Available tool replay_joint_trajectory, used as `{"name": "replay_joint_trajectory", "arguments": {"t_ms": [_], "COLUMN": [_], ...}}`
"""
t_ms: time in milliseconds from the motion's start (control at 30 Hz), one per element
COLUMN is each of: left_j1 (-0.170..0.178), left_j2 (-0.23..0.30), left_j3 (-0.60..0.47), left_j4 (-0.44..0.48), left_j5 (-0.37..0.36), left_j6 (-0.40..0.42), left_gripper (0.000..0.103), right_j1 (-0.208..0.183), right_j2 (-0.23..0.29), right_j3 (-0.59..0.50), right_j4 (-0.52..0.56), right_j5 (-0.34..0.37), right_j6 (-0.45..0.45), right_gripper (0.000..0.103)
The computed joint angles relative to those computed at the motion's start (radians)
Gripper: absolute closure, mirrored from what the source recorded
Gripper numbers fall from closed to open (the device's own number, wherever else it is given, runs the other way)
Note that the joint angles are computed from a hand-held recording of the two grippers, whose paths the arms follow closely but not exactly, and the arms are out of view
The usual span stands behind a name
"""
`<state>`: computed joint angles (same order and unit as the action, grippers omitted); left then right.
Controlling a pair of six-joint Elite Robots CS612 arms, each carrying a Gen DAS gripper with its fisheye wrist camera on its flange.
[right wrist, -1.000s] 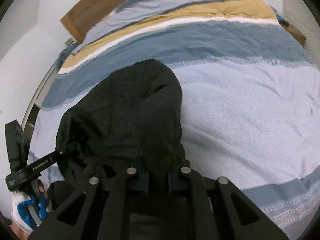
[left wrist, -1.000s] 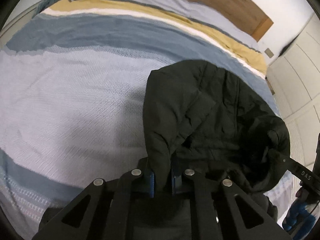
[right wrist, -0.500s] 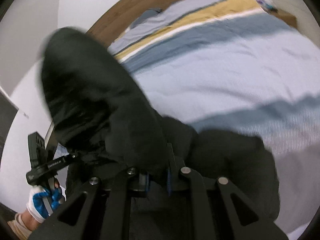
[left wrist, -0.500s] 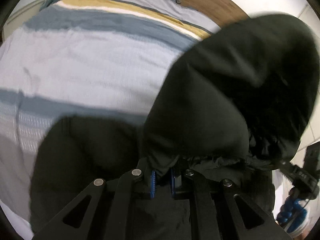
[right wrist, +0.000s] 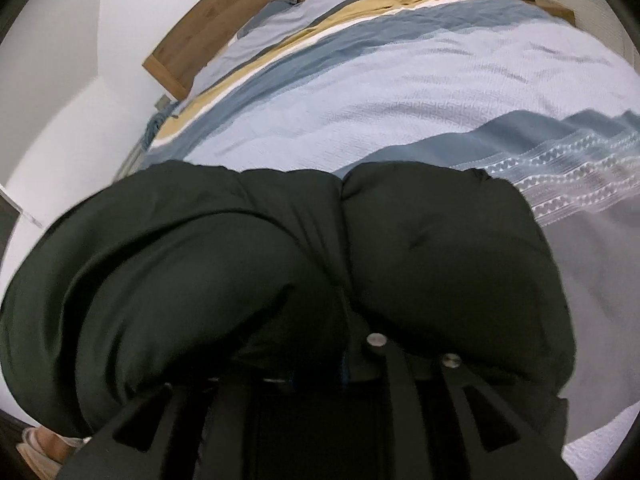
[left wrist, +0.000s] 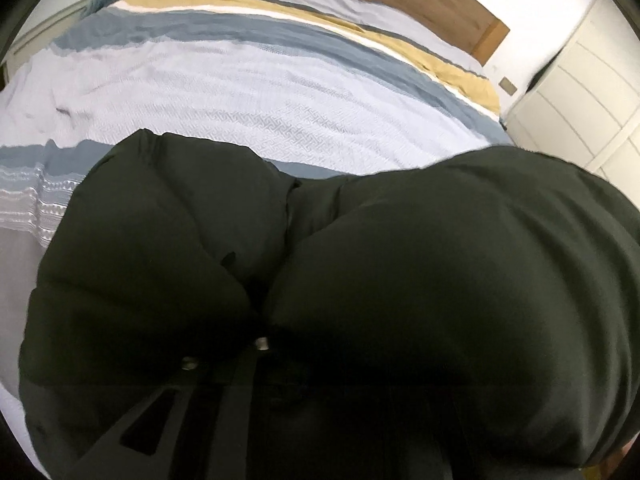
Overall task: Fold large clothes
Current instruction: 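Lay the hem over the collar with both grippers and release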
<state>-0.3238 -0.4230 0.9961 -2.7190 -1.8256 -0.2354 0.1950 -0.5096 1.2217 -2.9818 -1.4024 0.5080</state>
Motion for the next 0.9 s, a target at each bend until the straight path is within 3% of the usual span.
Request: {"name": "replay_joint_trajectory", "arguments": {"t_ms": [233,333,467,567,700,900], "left_j1": [-0.006,-0.002,0.008,0.008,-0.005,-0.041], "left_j2": [-0.041,-0.086,-0.155,-0.196,-0.209,-0.154], "left_j3": [0.051,0.120,0.212,0.256,0.252,0.156], "left_j4": [0.014,-0.006,-0.048,-0.094,-0.127,-0.094], "left_j5": [0.037,0.048,0.072,0.085,0.046,0.026], "left_j6": [0.045,0.061,0.060,0.081,0.098,0.106], "left_gripper": [0.061,0.047,0.041,0.030,0.023,0.021], "right_j1": [0.023,0.027,0.032,0.034,0.049,0.081], "right_j2": [-0.068,-0.116,-0.178,-0.214,-0.206,-0.145], "right_j3": [0.071,0.131,0.197,0.220,0.155,0.025], "right_j4": [0.049,0.044,0.030,-0.001,0.034,0.122], "right_j5": [-0.101,-0.132,-0.170,-0.160,-0.140,-0.127], "right_j6": [-0.092,-0.105,-0.129,-0.155,-0.210,-0.299], "right_gripper": [0.062,0.052,0.051,0.050,0.046,0.045]}}
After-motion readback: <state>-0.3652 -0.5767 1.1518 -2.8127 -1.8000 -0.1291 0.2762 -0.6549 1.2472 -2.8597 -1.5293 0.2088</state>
